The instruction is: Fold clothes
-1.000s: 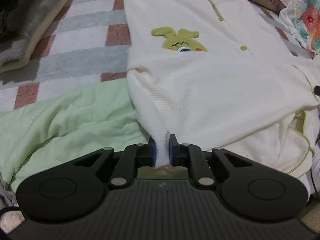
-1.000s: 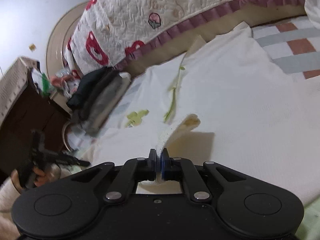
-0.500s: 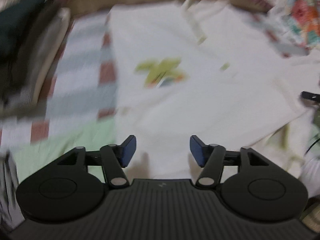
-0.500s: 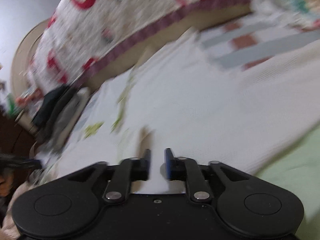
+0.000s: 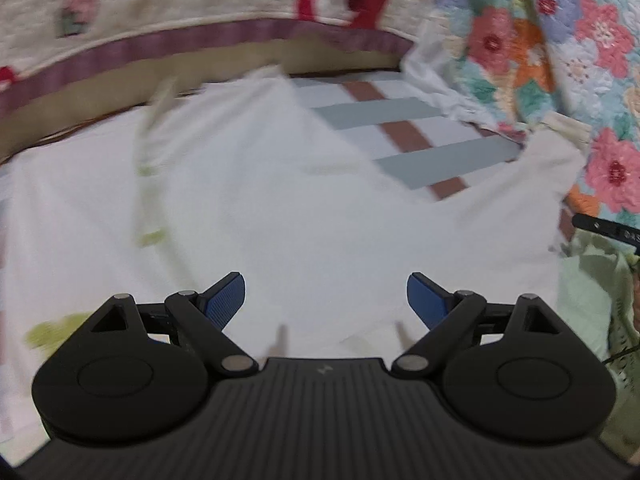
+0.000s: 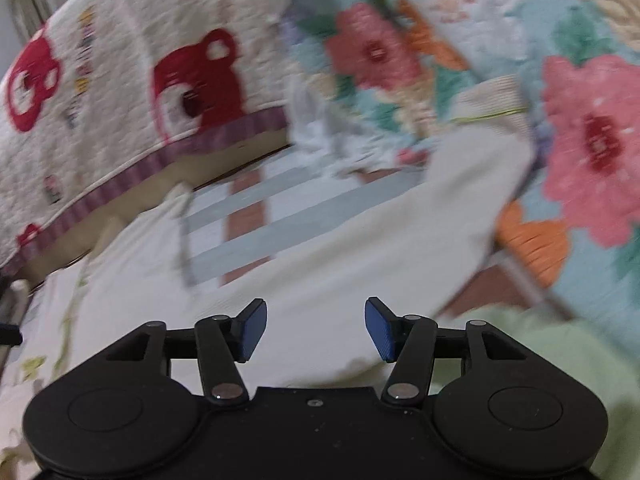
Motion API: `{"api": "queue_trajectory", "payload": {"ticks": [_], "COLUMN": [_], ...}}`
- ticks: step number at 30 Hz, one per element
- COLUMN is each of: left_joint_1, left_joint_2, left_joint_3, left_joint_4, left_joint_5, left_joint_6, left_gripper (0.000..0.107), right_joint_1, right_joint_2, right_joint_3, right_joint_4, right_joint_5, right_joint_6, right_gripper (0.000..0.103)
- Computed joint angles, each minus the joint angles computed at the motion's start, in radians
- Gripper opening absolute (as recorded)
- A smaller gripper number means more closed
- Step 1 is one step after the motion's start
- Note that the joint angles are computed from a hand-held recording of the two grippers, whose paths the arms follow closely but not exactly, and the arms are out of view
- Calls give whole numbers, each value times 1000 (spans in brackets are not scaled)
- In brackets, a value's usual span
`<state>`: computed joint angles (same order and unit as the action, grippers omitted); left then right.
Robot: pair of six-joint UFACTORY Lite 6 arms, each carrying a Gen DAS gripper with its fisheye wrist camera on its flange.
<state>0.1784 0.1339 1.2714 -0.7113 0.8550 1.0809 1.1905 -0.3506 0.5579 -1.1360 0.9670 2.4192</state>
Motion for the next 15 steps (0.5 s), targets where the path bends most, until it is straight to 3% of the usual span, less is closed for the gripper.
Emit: {"api": "queue_trajectory", "payload": {"ticks": [6, 9, 11, 15], "left_joint_1": [-254, -304, -315, -305], "left_joint_2": [99, 147, 145, 143], "left_joint_3": [4, 23, 7, -10], "left_joint_4": [9, -28, -50, -31], "left_joint_5": [-175, -192, -213, -251], "left_joint_6": [-116, -128, -94, -53], "left_gripper": [86, 86, 86, 86], "right_joint_1": [-339, -546, -671, -802], "right_joint_2": [-199, -141, -70, -35], "right_joint_3": [-167, -136, -64, 34], "right_joint_4": [-3, 38, 106, 45], "right_joint_5": [-149, -226, -226, -222], "right_joint_6": [-203, -336, -444, -576], "right_gripper": [60, 60, 60, 60]}}
